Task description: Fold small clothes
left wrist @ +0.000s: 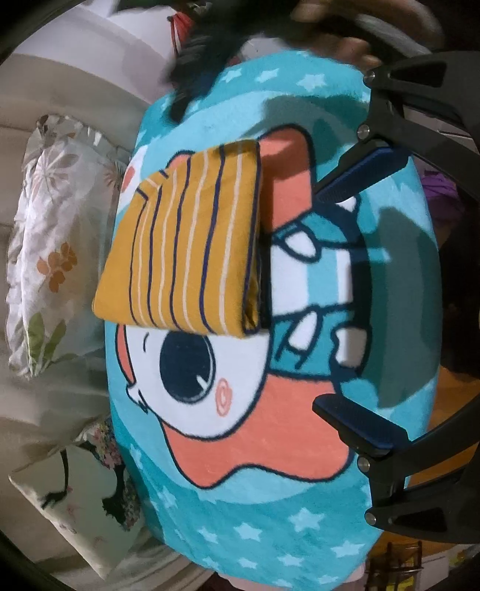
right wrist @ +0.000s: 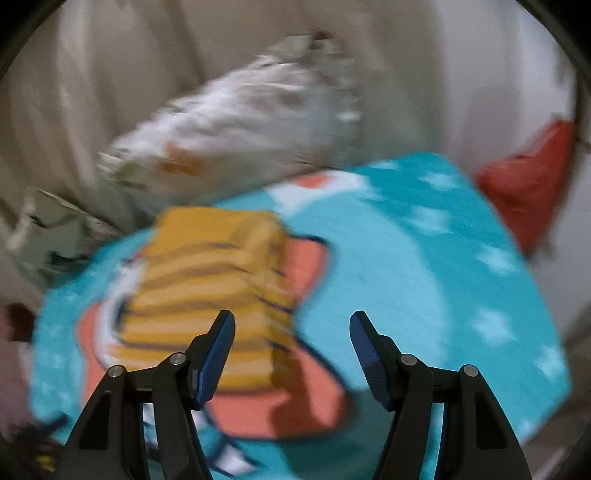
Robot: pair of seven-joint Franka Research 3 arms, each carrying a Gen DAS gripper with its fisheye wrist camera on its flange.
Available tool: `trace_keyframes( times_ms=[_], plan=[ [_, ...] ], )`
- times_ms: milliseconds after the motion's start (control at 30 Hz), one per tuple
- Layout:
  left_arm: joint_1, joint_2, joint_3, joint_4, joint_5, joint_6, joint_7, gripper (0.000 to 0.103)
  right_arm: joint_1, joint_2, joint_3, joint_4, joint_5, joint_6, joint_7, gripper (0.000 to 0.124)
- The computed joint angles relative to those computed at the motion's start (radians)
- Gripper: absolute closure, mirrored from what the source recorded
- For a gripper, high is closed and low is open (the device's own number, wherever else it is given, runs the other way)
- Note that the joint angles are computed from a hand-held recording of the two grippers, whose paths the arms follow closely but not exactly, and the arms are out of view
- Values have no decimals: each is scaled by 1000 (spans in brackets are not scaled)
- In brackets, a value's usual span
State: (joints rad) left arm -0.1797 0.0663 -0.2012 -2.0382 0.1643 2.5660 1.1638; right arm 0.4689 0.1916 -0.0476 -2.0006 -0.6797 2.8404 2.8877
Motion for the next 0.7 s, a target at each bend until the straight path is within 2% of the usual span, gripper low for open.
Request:
trace_keyframes(
  times_ms=[33, 67, 100, 167, 233, 267, 333, 400, 433, 467, 500, 600, 700],
  plan=[
    [1, -8, 4, -8, 14, 0, -18, 0, -49, 44, 44, 33, 124, 63, -121, 73],
    [4, -17, 10, -17, 38, -2, -47, 0, -89, 84, 88, 71, 236, 84, -233, 83],
    [8, -24, 14, -24, 45, -1, -59, 0, -125, 127, 131, 116, 323, 87, -325, 87],
    [19, -44, 23, -44, 69, 0, -103, 0, -179, 243, 200, 253, 441, 52, -480, 89],
    [29, -60, 29, -60, 88, -1, -134, 0, -197, 343, 222, 383, 503, -31, -565, 89],
    [33, -65, 30, -64, 98, -5, -146, 0, -191, 384, 213, 440, 520, -81, -585, 89],
    [41, -75, 33, -73, 122, -22, -175, 0, -155, 465, 154, 563, 520, -201, -587, 92],
    [48, -80, 35, -78, 137, -41, -195, 0, -112, 522, 81, 653, 495, -268, -587, 94],
    [52, -79, 36, -77, 138, -47, -200, 0, -84, 541, 38, 691, 474, -297, -580, 91],
    [55, -78, 37, -76, 137, -53, -205, 0, -47, 562, -14, 741, 447, -357, -559, 80],
    [57, -77, 38, -76, 135, -55, -206, 0, -27, 571, -45, 761, 440, -380, -554, 77],
    [58, -66, 35, -67, 125, -57, -197, 0, -27, 530, -61, 705, 468, -343, -557, 75],
    [52, -42, 28, -42, 109, -46, -173, 0, -5, 406, -81, 517, 454, -234, -532, 74]
  ],
)
